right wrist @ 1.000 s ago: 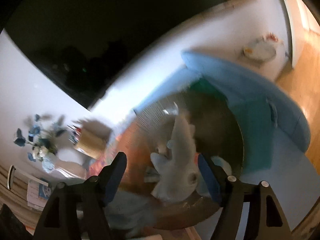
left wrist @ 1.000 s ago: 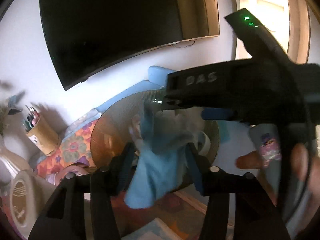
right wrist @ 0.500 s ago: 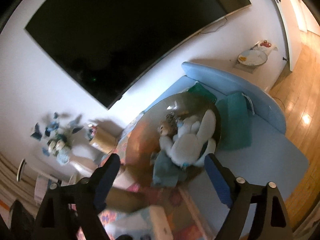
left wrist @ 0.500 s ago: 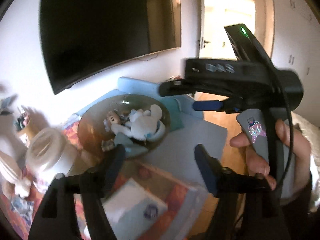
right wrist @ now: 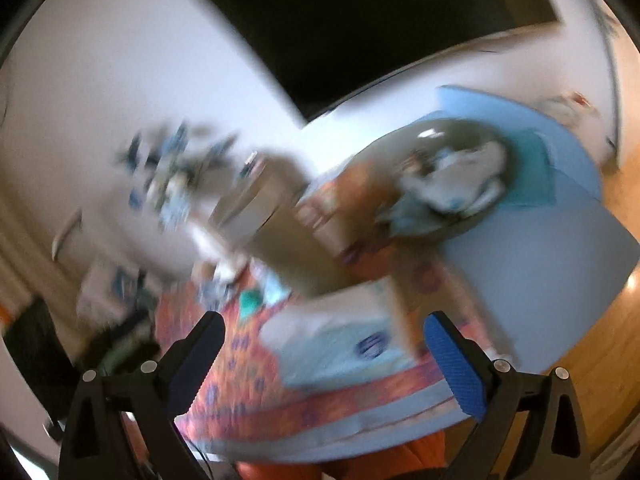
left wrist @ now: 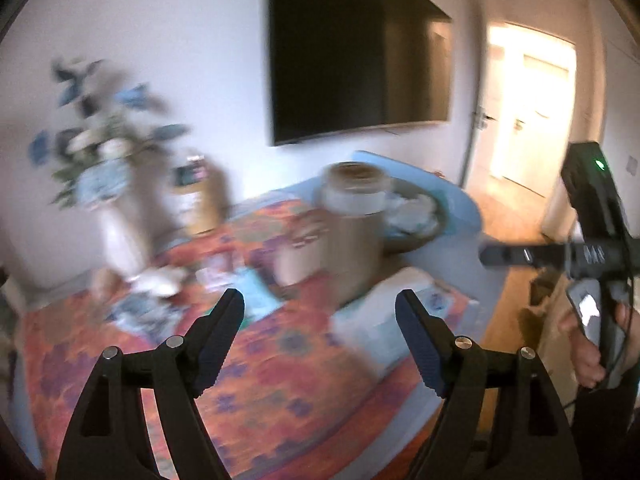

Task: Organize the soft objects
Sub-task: 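Move both empty tools back over the bed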

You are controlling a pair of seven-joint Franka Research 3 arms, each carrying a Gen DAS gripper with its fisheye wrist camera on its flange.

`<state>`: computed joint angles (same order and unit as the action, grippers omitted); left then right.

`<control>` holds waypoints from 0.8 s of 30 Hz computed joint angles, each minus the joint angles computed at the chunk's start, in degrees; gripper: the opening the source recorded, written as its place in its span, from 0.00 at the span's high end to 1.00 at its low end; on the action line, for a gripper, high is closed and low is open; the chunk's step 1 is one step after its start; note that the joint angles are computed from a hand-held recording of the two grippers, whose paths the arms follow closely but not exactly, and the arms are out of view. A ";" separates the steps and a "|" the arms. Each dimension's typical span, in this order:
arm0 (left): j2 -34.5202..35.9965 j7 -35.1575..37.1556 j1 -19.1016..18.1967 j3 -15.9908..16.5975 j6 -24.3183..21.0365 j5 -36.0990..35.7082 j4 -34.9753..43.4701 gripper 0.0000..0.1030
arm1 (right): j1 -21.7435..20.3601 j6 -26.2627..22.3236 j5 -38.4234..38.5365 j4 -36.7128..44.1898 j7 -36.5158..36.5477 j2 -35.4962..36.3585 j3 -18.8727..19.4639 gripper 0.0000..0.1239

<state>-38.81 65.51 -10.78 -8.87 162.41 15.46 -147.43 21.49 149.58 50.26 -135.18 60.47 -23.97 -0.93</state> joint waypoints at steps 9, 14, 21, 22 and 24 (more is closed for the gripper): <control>-9.59 -4.78 8.83 3.43 -4.03 0.70 -8.34 0.25 | 7.76 -0.93 -2.93 7.36 -4.04 7.21 6.81 0.20; -9.91 -6.43 14.20 3.54 -7.02 2.33 -9.29 0.26 | 8.95 0.68 -7.49 14.33 2.00 16.54 10.37 0.20; -18.07 -5.32 23.94 3.84 -13.18 10.34 -4.93 0.25 | 9.64 7.47 -15.72 20.28 10.63 24.59 12.51 0.20; -18.25 -4.97 24.35 4.37 -14.76 10.58 -4.23 0.25 | 9.92 9.90 -18.09 20.19 12.61 25.11 12.74 0.20; -17.86 -5.56 24.61 5.48 -14.31 10.60 -4.90 0.25 | 10.67 14.74 -25.99 20.12 19.15 26.62 12.78 0.20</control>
